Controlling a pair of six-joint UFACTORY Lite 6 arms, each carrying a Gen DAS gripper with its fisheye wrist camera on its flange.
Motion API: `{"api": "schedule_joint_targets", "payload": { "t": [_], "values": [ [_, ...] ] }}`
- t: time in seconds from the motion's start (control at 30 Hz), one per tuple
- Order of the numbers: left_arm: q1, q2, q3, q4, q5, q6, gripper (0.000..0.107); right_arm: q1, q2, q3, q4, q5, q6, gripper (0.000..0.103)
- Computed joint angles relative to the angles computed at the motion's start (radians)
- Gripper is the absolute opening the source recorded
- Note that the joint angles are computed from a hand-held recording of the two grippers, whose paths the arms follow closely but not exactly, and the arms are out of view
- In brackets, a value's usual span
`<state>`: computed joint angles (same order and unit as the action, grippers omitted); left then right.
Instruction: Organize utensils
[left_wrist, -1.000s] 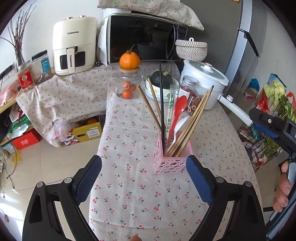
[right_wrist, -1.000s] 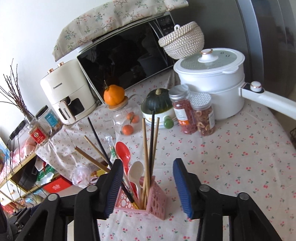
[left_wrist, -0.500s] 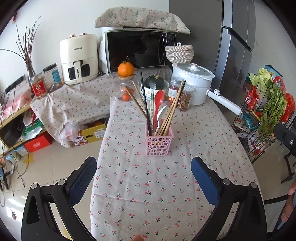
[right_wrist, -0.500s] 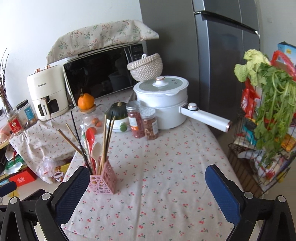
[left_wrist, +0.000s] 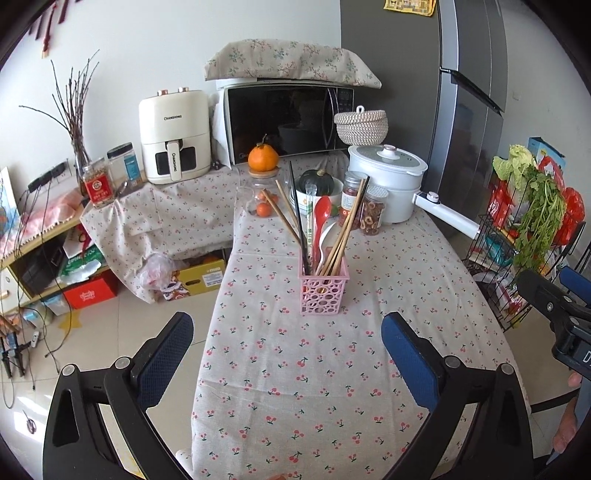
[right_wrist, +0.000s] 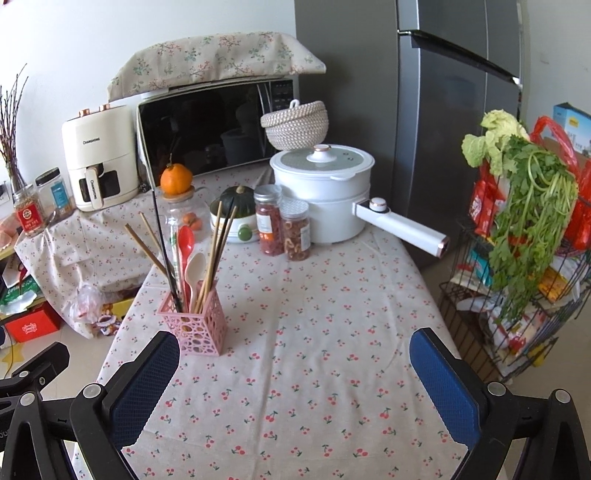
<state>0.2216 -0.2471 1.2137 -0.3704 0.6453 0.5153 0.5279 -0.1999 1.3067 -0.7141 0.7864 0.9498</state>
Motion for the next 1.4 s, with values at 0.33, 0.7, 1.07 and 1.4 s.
{"api": "schedule_joint_targets", "payload": {
  "t": [0.33, 0.7, 1.07, 1.4],
  "values": [
    [0.025, 0.011, 0.006, -0.040, 0.009, 0.039, 0.103, 0.001, 0.017, 0.005, 0.009, 0.002, 0.003, 0.102],
    [0.017, 0.007, 0.007, -0.031, 0.010, 0.027, 0.103, -0.026, 0.008, -0.015, 0.032, -0.013, -0.014, 0.102],
    [0.001, -0.002, 0.004, -0.026, 0.008, 0.022, 0.103, -0.044, 0.019, -0.009, 0.052, -0.023, -0.032, 0.102],
    [-0.006, -0.007, 0.004, -0.021, 0.005, 0.011, 0.103, -0.036, 0.021, -0.006, 0.040, -0.017, -0.026, 0.102]
  ]
}}
